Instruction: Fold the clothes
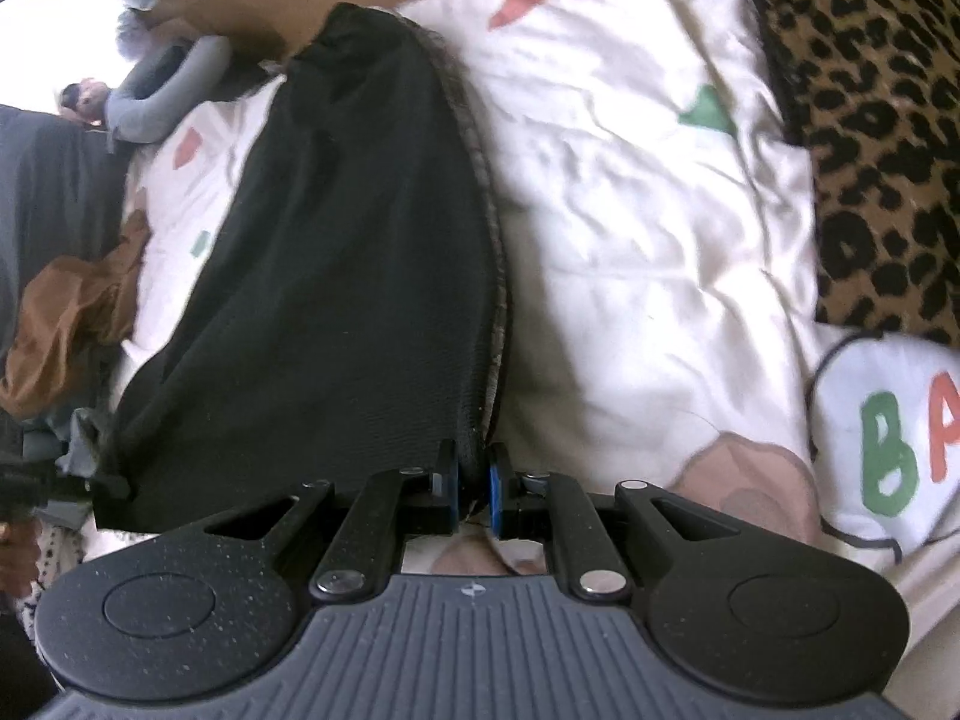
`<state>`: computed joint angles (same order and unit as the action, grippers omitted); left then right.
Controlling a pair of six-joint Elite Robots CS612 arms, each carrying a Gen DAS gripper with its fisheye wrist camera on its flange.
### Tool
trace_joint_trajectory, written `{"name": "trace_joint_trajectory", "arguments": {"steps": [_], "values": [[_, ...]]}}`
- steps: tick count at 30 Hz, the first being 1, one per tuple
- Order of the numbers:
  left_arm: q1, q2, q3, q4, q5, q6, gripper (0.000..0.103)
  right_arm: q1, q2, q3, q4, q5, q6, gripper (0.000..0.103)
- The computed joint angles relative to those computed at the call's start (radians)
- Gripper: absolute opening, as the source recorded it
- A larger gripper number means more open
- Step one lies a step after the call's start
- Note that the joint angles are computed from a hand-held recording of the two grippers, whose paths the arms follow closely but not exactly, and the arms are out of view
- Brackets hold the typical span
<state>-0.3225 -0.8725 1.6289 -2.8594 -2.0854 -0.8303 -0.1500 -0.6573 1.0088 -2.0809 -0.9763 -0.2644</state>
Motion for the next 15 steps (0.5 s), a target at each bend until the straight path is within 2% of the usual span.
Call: {"name": "trace_joint_trajectory", "arguments": {"steps": [8,11,13,15], "values": [[-0.008,0.046,-0.017,0.028,-0.007,-0.018,0.005,0.000,0.010,-0.016,0.024,-0.037,-0.001,0.010],[-0.006,0.046,-0.019,0.036,-0.003,-0.009,0.005,0.001,0.013,-0.019,0.015,-0.033,-0.005,0.022],[-0.006,0.045,-0.019,0.040,0.004,-0.008,0.005,-0.001,0.014,-0.016,-0.009,-0.022,0.002,0.042],[-0.009,0.046,-0.022,0.045,0.012,-0.009,0.005,-0.004,0.020,-0.023,-0.022,-0.003,0.015,0.042]]}}
